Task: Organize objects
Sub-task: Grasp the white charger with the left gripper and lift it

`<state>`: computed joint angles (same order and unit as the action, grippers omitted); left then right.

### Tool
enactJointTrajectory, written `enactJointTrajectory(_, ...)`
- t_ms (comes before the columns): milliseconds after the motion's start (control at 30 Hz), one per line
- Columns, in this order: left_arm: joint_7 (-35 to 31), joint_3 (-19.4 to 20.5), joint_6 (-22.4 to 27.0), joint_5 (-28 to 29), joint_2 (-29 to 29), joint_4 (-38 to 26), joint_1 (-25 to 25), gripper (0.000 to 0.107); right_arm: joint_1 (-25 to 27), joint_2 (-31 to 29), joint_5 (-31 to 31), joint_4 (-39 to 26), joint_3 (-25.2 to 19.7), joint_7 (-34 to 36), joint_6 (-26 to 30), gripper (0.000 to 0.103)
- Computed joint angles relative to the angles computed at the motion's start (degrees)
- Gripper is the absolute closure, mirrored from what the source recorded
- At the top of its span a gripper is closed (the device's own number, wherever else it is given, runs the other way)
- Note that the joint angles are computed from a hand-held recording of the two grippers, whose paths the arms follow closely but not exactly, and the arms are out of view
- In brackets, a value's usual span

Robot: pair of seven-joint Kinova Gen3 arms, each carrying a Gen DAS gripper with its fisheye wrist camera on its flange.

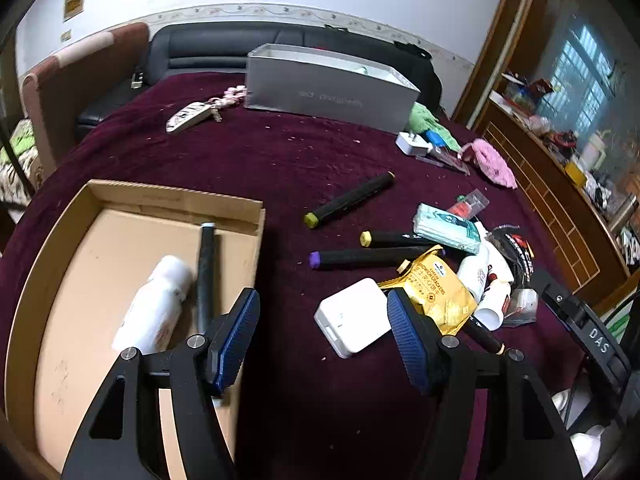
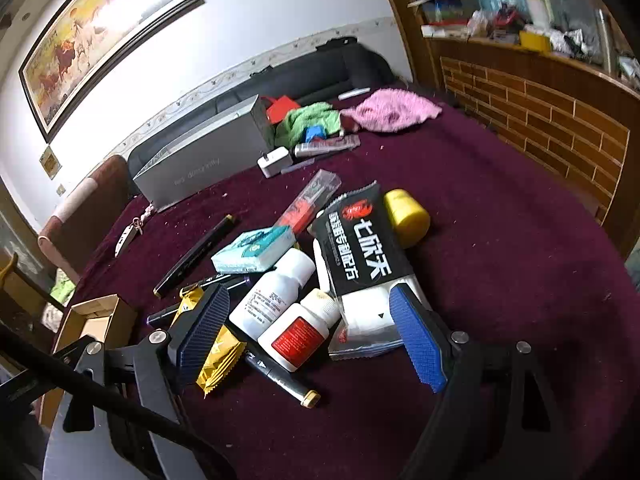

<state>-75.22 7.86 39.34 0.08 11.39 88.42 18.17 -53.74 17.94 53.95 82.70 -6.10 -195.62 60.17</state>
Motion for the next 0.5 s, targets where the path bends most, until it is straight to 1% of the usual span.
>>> enactJointTrajectory(100,-1.10,0.44,0.13,-2.36,1.93,-1.36,1.72,0.048,-0.15,-0.34,0.56,0.45,-0.11,0.12,-0.38,0.020)
enactJointTrajectory(167,-3.38,0.97,0.40,-4.18,3.45,-2.45,2.77,0.048,-0.51,-0.46,1.16,0.54,-0.27,0.28,-0.02,0.020)
enactJointTrajectory(267,-6.82,0.44,1.47,-9.11,5.53,-4.25,5.89,0.048,-0.38,-0.57,1.02,0.57,-0.51,0.51,-0.11,0.020)
enactJointTrajectory(333,-9.58,0.56,2.82,-10.12,6.70,-5.67,6.55,0.048,0.11,-0.78,0.35,0.85,-0.56,0.34,-0.61,0.020)
enactJointTrajectory(367,-11.41,1.34,4.46,-9.98,7.76,-6.97,6.18,0.048,0.44,-0.83,0.01,0.99,-0.53,0.27,-0.96,0.020)
enactJointTrajectory(400,-12.31,1.15,6.55,-10.45,9.05,-8.53,6.88,0.048,0.75,-0.99,-0.37,1.22,-0.52,-0.01,-1.43,0.020)
enactJointTrajectory(433,-12.28,-0.11,7.72,-11.86,9.92,-9.43,8.45,0.048,1.06,-1.21,-0.71,1.60,-0.53,-0.38,-2.06,0.020)
enactJointTrajectory(467,-12.37,-0.83,8.59,-12.34,10.66,-10.09,9.37,0.047,1.30,-1.27,-0.99,1.75,-0.55,-0.50,-2.41,0.020)
enactJointTrajectory(500,-12.53,-0.81,8.53,-11.88,10.58,-10.21,9.23,0.048,1.43,-1.26,-1.27,1.75,-0.59,-0.43,-2.48,0.020)
